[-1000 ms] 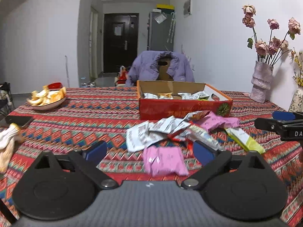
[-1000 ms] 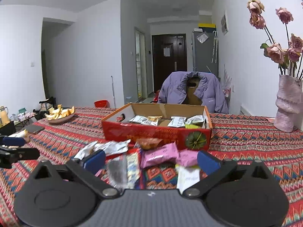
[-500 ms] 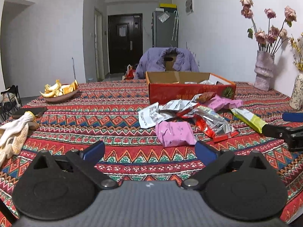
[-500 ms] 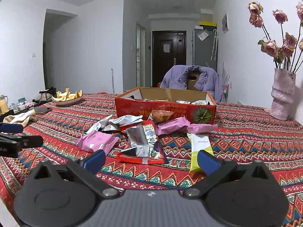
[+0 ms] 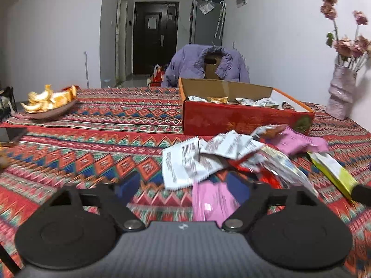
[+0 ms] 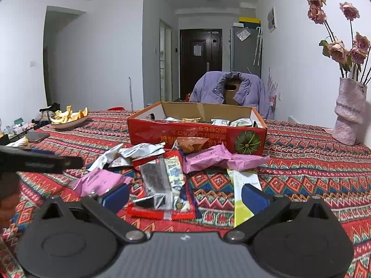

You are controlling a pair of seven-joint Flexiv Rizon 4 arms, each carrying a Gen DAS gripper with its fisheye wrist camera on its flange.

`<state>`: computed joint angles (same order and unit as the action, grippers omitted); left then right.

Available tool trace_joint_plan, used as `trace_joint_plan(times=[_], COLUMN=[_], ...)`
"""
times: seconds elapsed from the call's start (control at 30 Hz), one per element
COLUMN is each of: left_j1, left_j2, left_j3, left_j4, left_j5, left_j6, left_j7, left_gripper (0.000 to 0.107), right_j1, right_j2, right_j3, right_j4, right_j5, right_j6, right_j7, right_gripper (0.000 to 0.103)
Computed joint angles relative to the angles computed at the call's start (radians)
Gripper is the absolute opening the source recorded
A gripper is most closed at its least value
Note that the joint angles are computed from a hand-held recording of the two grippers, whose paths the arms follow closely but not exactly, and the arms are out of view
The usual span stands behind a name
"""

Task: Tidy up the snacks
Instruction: 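Grasp a white packet with the left gripper while the right grasps another white packet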

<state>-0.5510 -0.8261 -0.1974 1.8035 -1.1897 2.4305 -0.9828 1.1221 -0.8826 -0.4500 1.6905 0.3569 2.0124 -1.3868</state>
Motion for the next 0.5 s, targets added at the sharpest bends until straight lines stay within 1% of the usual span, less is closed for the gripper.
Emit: trace_joint_plan(times=[0.03, 0.07, 0.2, 0.23, 0.3, 0.33, 0.37, 0.4, 0.47, 0.5], left_j1=[0.019, 0.037, 0.077, 0.069, 0.062, 0.068, 0.084, 0.095, 0.102, 0.100], left_j2=[-0.008, -0.014, -0.037, -0.048, -0.074, -0.078, -0.072, -0.064, -0.051, -0.043], left_j3=[-0.006, -0.013, -0.012, -0.004, 0.002, -0.006, -0.006, -0.006, 0.008, 0.018], left_j4=[-0.029, -0.057, -0.134, -0.164, -0.198, -0.199, -0.168, -0.146, -0.109, -0.095], left_j5=[-0.013, -0.031, -0.081, -0.131, -0.154, -0.144, -0.076, -0.032, 0.042, 0.063], left_j6=[-0.037, -0.079, -0.211, -0.227, -0.203, -0.192, -0.195, -0.203, -0.206, -0.205], left_j7=[0.014, 0.025, 0.051, 0.089, 0.119, 0.127, 0.070, 0.028, -0.047, -0.069], left_gripper=[0.075, 0.074, 0.074, 0.072, 0.061, 0.054, 0.052, 0.050, 0.041, 0.040], right_j1=[-0.004, -0.010, -0.064, -0.083, -0.123, -0.141, -0.156, -0.167, -0.206, -0.227], right_j2=[-0.004, -0.008, -0.026, -0.033, -0.054, -0.068, -0.088, -0.108, -0.152, -0.179], right_j3=[-0.002, -0.004, 0.023, 0.035, 0.060, 0.067, 0.065, 0.055, 0.060, 0.064], right_j4=[-0.013, -0.027, -0.097, -0.120, -0.174, -0.206, -0.244, -0.287, -0.381, -0.440], right_j5=[-0.002, -0.008, -0.073, -0.097, -0.151, -0.177, -0.201, -0.227, -0.295, -0.328], right_j6=[-0.010, -0.022, -0.067, -0.078, -0.101, -0.117, -0.142, -0.182, -0.241, -0.272], right_j7=[0.003, 0.008, 0.048, 0.059, 0.081, 0.094, 0.110, 0.128, 0.149, 0.163], right_gripper=[0.103, 0.103, 0.102, 0.102, 0.102, 0.102, 0.102, 0.102, 0.102, 0.101])
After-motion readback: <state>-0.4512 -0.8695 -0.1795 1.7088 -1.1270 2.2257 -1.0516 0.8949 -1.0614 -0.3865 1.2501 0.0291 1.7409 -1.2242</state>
